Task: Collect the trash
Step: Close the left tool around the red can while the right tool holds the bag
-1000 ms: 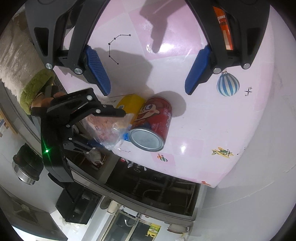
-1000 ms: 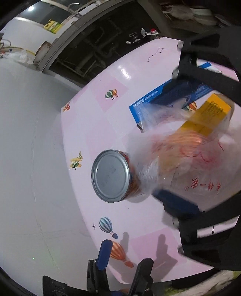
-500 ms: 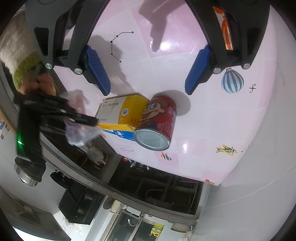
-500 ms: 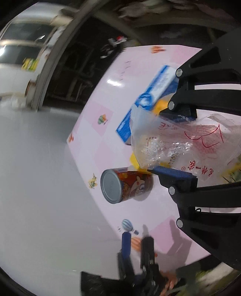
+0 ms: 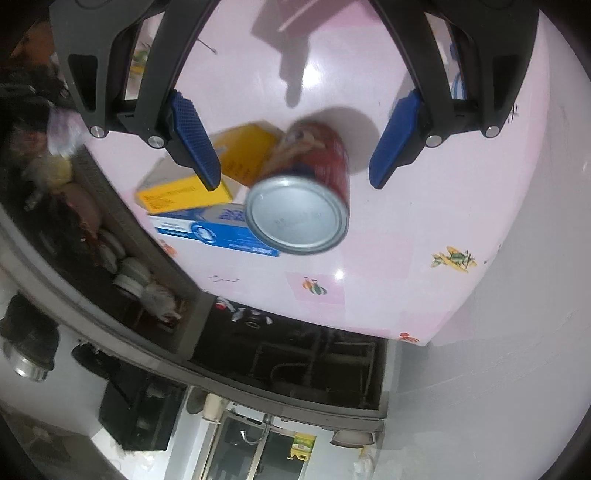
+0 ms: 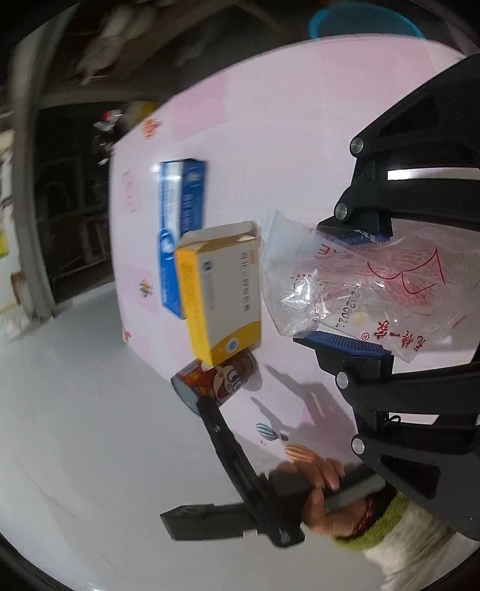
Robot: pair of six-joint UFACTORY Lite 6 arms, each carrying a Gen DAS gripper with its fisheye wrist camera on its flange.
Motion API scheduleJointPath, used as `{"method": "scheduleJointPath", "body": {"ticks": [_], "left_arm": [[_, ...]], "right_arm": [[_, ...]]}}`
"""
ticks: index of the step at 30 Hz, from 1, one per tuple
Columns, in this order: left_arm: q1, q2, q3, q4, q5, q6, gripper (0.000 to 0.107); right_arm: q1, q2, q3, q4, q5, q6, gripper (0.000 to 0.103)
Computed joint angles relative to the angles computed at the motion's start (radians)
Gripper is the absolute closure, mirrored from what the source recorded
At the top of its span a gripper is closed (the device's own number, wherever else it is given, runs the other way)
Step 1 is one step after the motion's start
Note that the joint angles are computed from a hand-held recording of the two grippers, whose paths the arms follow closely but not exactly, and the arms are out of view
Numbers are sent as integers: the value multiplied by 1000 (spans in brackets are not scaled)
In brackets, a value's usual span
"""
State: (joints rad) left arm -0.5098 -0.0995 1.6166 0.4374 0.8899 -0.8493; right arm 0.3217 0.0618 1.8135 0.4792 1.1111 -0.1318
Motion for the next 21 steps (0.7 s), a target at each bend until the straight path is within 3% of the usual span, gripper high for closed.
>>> {"method": "scheduleJointPath", "body": {"ticks": [4, 8, 12, 21], "left_arm": [[23, 28, -1, -13, -31, -30, 31], [57, 24, -26, -51, -72, -40, 43], [63, 10, -44, -59, -80, -33, 43], [-66, -127, -115, -43, 50, -34, 44]], "right_arm": [[-10, -15, -39, 29, -9, 0, 65], [-7, -26, -49, 24, -7, -1, 65], [-19, -31, -59, 44, -5, 1, 65], [-52, -16, -39, 51, 43, 43, 65]]}}
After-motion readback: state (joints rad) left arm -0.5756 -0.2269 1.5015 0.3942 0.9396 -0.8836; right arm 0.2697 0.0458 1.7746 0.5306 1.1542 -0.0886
